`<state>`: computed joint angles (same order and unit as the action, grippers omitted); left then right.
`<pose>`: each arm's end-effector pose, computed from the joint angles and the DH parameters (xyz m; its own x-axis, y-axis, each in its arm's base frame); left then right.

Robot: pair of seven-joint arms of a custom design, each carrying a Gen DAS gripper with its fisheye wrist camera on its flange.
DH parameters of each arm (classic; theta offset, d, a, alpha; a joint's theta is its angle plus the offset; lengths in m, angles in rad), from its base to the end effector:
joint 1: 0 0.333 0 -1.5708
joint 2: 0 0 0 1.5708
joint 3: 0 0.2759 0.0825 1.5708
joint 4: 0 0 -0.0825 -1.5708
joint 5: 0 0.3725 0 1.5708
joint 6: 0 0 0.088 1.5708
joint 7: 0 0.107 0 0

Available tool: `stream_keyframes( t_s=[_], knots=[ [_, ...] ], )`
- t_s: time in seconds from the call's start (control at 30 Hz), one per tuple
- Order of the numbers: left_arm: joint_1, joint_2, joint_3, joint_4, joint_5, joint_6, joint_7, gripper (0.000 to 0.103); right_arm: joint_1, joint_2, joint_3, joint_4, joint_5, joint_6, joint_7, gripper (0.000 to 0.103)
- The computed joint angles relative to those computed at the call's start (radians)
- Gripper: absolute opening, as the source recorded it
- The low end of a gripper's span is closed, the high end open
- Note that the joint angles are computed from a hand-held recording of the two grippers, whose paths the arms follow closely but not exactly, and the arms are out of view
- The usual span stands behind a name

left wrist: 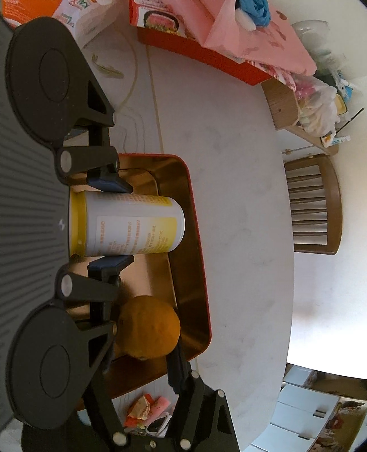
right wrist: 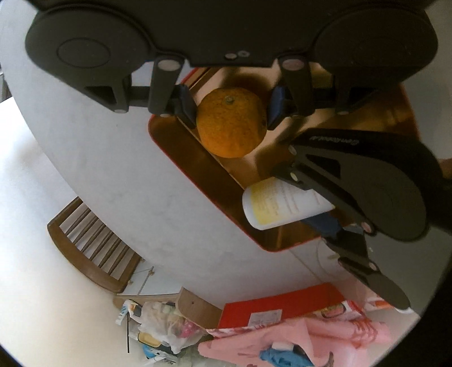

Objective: Organize rigid objects
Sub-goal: 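Carry the bottle in left tool and orange in right tool into the red tray, then open left tool to stand the bottle in the tray while right tool releases the orange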

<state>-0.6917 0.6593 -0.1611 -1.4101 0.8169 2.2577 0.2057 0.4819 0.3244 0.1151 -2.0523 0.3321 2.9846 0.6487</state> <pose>0.4989 -0.5076 0.3163 0.1054 -0.9929 -0.0558 -0.8179 -0.0546 -0.5728 0.5224 0.3237 0.3168 0.8658 -0.4280 0.2594 -0.2462 -0.8155 -0.5238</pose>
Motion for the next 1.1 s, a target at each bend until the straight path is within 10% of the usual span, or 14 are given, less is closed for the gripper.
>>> stream_keyframes(
  t_s=[0.6,0.83,1.1],
  knots=[
    [-0.003,0.071,0.01,0.094,-0.053,-0.022,0.07,0.044,-0.037,-0.001,0.036,-0.012,0.04,0.044,-0.047,0.061],
    [-0.003,0.054,0.015,0.073,-0.049,-0.008,0.056,0.045,-0.178,-0.098,0.187,-0.073,0.346,0.028,-0.299,0.064],
    [-0.015,0.023,0.014,0.051,-0.026,-0.015,0.022,0.049,-0.146,-0.197,0.139,-0.121,0.574,-0.029,-0.394,0.065]
  ],
)
